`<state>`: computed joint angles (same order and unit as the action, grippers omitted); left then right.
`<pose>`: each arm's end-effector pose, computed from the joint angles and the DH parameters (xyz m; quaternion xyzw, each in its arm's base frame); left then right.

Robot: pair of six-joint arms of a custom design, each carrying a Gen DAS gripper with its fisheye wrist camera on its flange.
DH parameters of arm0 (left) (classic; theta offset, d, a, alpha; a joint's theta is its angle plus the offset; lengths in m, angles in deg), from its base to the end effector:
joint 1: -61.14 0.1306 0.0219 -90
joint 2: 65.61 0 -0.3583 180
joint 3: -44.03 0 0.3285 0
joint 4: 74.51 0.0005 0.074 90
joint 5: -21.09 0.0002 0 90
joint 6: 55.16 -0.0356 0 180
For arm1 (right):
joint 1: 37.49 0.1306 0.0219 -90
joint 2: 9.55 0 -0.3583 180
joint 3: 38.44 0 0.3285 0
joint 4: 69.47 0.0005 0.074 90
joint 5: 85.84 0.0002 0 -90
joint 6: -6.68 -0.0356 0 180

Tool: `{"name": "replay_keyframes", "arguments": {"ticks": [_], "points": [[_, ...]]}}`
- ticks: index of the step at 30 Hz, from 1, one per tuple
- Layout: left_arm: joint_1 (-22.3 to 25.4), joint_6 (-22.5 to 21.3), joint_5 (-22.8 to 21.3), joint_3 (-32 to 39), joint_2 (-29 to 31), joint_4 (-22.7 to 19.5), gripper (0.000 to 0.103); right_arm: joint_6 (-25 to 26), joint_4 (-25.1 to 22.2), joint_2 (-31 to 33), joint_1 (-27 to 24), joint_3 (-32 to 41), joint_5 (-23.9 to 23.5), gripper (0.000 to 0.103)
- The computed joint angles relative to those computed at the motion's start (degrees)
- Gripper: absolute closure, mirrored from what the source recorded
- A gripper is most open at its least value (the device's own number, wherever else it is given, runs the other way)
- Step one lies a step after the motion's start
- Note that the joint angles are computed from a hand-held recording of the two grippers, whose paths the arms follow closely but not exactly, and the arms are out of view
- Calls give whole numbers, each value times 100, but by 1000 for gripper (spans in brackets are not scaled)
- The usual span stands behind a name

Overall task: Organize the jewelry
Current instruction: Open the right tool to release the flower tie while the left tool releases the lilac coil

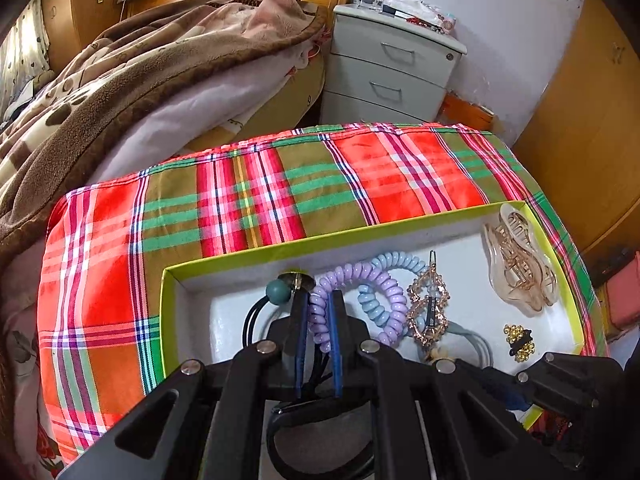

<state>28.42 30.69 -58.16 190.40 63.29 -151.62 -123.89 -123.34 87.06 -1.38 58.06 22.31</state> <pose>0.5137 -0.3385 0.4139 0.3271 0.9038 -0.1519 0.2303 0.3743 0.2587 0.3986 0.0853 0.9365 0.0717 0.3325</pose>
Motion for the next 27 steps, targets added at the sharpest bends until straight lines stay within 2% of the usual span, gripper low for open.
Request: {"name": "replay_keyframes", "arguments": {"ticks": [4, 7, 9, 15, 17, 27], "points": [[-1, -26, 17, -84, -73, 43, 84, 14, 23, -41, 13, -16, 40, 89], [4, -7, 48, -114, -124, 60, 79, 5, 21, -61, 39, -18, 90, 80], [-1, 8, 31, -90, -135, 33, 78, -30, -12, -79, 64, -15, 140, 76], [-2, 27, 51, -279, -349, 142, 76, -127, -47, -267, 175, -112, 340, 76], [-4, 18, 44, -439, -485, 228, 73, -193, -78, -347, 244, -152, 465, 76], [-15, 141, 315, -1758, -1509, 897, 72, -858, -460, -1078, 711, -568, 1255, 76]]}}
